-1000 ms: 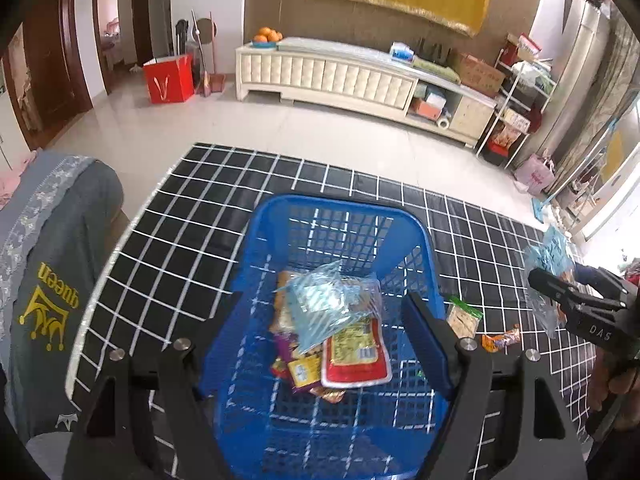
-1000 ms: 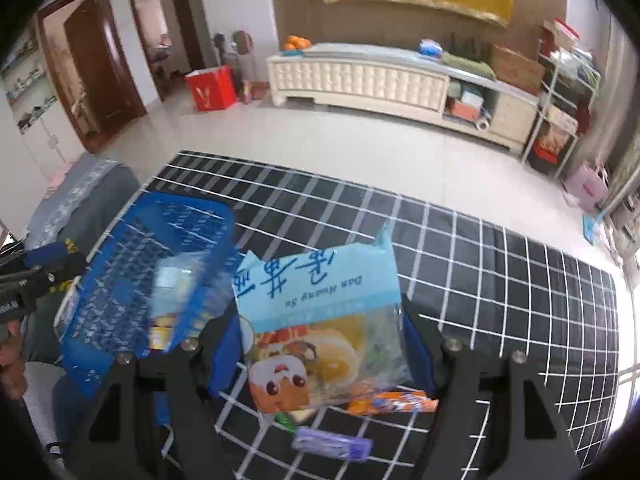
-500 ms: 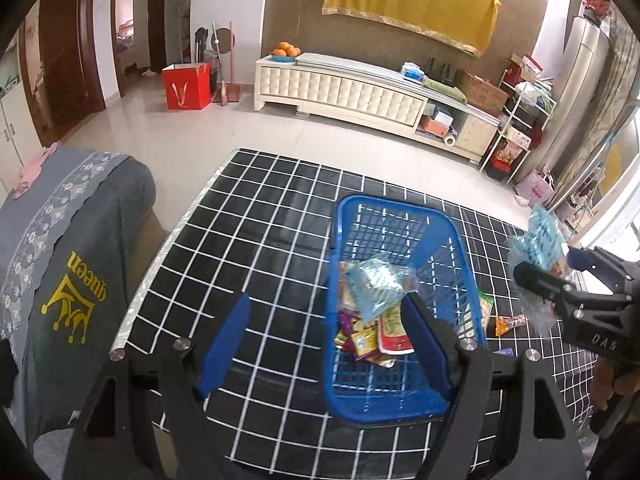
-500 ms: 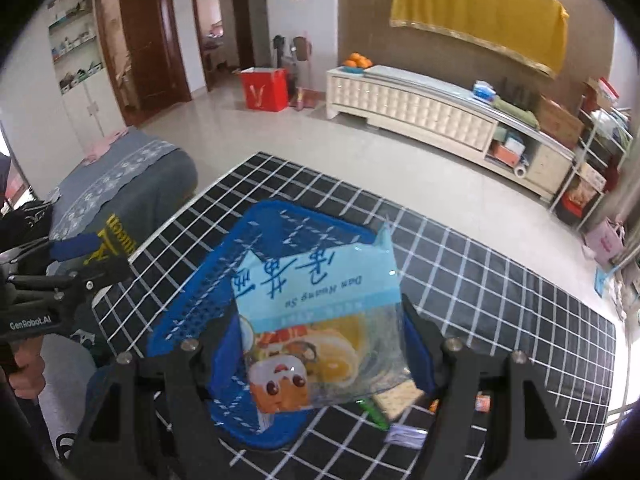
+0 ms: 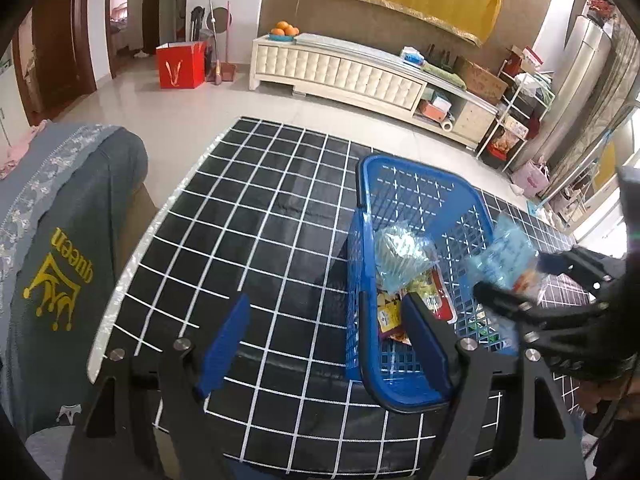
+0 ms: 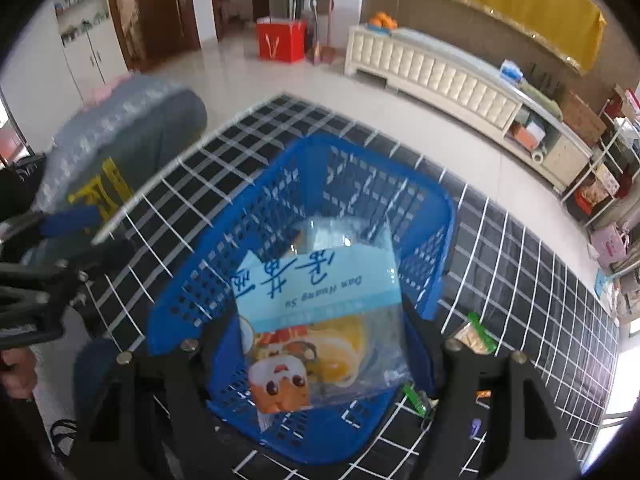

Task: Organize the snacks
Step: 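Carry the cartoon packet and blue-striped bag over the blue basket, then open both tools to drop the two bags into the basket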

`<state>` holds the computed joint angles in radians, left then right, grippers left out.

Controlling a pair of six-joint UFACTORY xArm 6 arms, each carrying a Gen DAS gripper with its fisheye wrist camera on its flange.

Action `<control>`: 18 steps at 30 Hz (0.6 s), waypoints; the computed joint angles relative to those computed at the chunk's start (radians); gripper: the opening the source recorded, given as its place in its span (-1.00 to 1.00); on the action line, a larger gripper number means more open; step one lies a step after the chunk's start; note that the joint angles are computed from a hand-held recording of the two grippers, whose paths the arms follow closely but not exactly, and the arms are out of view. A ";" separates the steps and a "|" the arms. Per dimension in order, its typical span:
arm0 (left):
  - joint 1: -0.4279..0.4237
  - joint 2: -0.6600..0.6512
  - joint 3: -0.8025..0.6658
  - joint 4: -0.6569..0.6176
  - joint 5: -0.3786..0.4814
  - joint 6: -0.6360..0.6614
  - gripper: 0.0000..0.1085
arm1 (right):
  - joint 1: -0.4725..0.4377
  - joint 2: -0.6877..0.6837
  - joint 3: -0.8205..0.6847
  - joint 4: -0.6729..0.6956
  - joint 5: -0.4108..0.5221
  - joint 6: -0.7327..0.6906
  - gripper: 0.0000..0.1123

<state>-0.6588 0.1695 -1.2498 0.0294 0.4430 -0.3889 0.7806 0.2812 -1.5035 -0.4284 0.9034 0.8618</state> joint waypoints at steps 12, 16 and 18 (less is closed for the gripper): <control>-0.012 0.037 0.012 -0.105 -0.025 0.105 0.40 | 0.011 0.061 -0.015 0.107 0.019 -0.057 0.33; -0.008 0.027 0.028 -0.107 -0.027 0.098 0.40 | 0.008 0.092 -0.050 0.153 0.027 -0.076 0.34; -0.007 0.020 0.036 -0.108 -0.028 0.095 0.40 | 0.006 0.096 -0.051 0.181 0.017 -0.093 0.39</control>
